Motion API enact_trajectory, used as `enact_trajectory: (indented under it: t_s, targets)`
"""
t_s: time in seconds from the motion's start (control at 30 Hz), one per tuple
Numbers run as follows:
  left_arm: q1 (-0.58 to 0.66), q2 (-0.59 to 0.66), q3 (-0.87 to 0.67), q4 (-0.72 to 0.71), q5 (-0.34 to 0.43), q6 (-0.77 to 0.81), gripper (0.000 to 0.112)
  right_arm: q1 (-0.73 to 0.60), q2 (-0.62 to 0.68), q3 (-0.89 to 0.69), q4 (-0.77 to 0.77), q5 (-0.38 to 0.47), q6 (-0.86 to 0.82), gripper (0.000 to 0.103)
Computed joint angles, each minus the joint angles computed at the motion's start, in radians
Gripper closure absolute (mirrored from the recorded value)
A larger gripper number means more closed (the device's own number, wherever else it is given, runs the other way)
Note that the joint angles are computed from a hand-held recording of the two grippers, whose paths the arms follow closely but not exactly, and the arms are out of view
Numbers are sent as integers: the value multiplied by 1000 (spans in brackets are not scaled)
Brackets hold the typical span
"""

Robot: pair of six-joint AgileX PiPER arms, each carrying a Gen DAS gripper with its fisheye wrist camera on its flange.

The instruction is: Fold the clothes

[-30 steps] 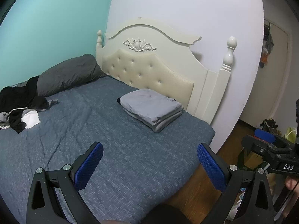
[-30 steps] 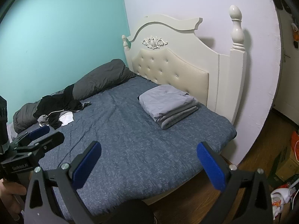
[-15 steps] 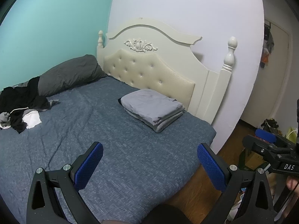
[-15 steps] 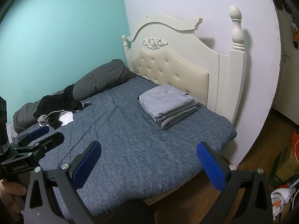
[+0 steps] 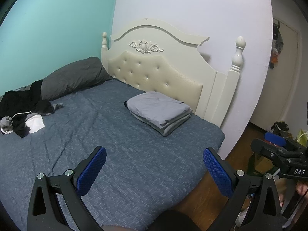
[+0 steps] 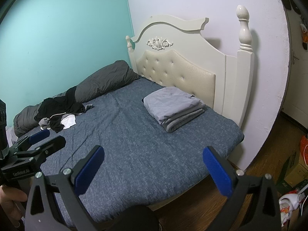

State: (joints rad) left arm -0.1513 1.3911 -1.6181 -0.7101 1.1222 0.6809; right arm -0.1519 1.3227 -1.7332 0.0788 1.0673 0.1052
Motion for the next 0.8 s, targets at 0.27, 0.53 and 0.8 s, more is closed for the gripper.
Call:
enact_trajectory:
  t_s: [0.27, 0.53, 0.8]
  targets:
    - [4, 1, -2, 1, 1, 0, 10, -10, 4, -2, 13, -2, -13, 0]
    - [19, 9, -7, -13, 16, 7, 10, -7, 5, -1, 12, -2, -10, 1]
    - [21, 8, -3, -16, 19, 11, 10, -8, 10, -7, 13, 1, -10, 0]
